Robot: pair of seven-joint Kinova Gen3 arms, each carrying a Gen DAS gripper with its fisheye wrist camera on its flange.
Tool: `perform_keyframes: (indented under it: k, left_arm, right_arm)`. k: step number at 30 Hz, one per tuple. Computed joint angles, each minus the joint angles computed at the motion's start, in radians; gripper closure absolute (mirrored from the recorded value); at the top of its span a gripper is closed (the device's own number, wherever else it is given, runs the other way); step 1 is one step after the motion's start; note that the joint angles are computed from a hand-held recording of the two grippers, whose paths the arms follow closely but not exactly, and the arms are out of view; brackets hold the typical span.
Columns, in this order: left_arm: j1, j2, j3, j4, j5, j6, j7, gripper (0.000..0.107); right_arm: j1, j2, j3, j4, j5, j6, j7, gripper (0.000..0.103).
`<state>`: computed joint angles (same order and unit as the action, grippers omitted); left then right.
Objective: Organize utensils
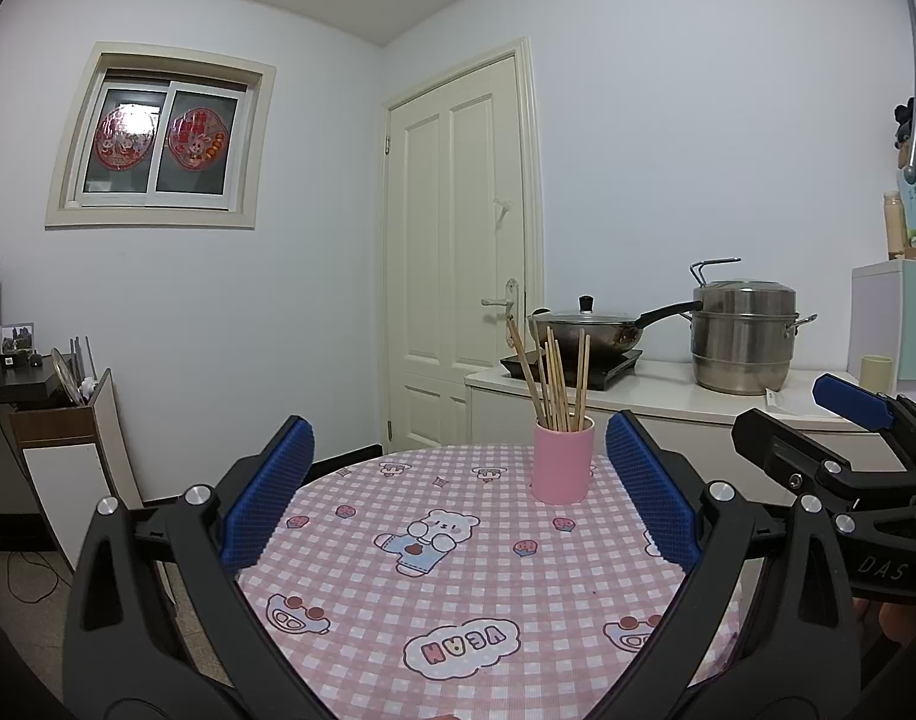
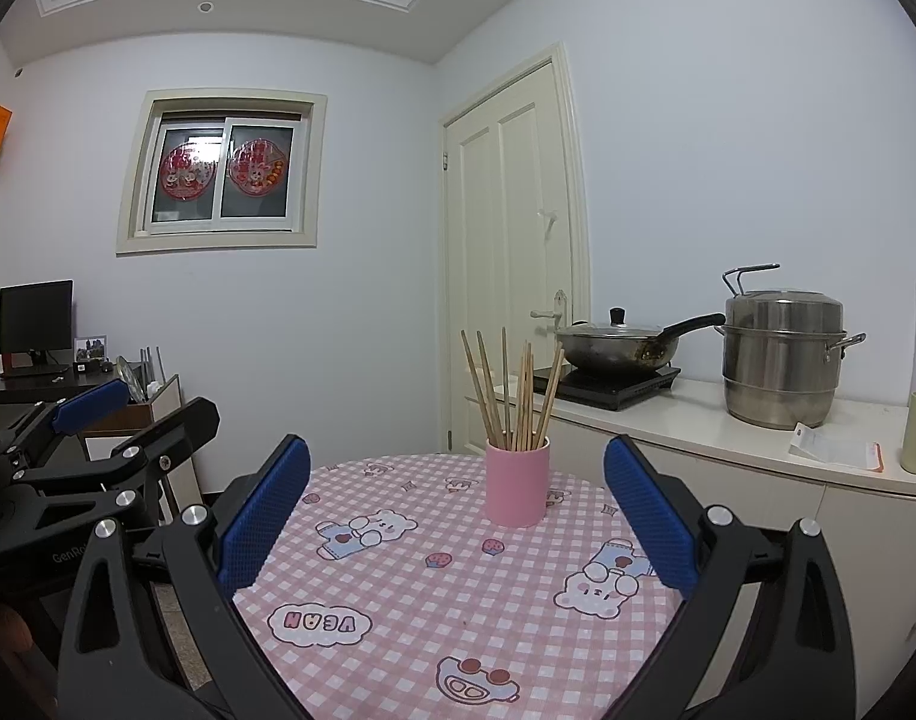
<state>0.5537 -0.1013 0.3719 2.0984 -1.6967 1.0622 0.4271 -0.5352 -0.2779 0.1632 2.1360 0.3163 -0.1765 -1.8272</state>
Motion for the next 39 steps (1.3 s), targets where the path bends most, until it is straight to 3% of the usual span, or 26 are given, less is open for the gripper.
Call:
perform_keyframes:
  k: [39]
  left_arm:
    - [0.0, 0.009, -0.007, -0.007, -0.001, 0.004, -0.009, 0.011]
  right_arm:
    - [0.067, 0.003, -0.081, 0.0, -0.076, 0.007, 0.051, 0.008]
